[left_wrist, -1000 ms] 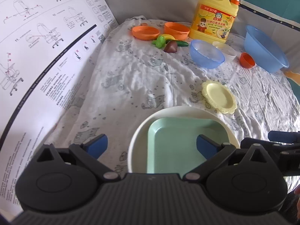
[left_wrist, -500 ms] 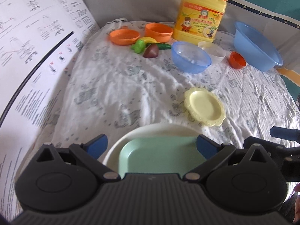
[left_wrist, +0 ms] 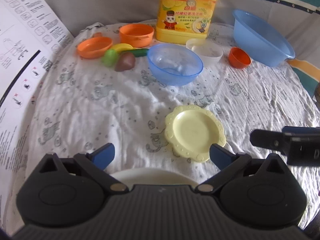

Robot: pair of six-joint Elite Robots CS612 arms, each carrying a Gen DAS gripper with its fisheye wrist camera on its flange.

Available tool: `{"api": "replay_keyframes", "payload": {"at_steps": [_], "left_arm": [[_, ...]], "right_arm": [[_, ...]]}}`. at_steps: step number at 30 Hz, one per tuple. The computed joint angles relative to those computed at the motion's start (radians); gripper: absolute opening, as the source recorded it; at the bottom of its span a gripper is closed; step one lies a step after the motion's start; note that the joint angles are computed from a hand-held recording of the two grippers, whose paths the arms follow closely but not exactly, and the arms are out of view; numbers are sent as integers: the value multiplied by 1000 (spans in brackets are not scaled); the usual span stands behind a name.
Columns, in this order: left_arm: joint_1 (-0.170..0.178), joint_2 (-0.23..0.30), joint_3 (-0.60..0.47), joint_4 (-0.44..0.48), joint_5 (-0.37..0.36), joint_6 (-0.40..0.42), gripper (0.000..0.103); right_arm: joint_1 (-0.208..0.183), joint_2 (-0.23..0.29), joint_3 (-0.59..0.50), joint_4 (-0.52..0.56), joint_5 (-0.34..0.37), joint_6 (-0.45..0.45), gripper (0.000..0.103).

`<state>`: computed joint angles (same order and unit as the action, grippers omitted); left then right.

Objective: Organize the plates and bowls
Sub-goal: 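Move both tools to the yellow scalloped plate, then grasp the yellow plate rim with the right tool while the left tool grips it too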

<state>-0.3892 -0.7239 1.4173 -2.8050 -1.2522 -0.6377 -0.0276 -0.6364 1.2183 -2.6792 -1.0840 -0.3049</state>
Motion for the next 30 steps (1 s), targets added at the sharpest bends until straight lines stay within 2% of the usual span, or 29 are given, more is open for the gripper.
{"api": "replay_keyframes", "payload": {"at_steps": [2, 9, 15, 21, 30], "left_arm": [[5, 11, -16, 4, -13, 0, 101], [25, 41, -62, 12, -97, 0, 68], [33, 62, -92, 23, -154, 18, 47], [26, 71, -102, 20, -138, 60, 42], [23, 80, -120, 37, -118, 64, 42]], "right_arm": [[0, 18, -36, 57, 39, 20, 77], [17, 68, -123, 157, 66, 41, 44], [26, 100, -171, 206, 57, 60, 39], [35, 114, -177, 179, 49, 35, 32], [39, 123, -180, 140, 40, 46, 31]]}}
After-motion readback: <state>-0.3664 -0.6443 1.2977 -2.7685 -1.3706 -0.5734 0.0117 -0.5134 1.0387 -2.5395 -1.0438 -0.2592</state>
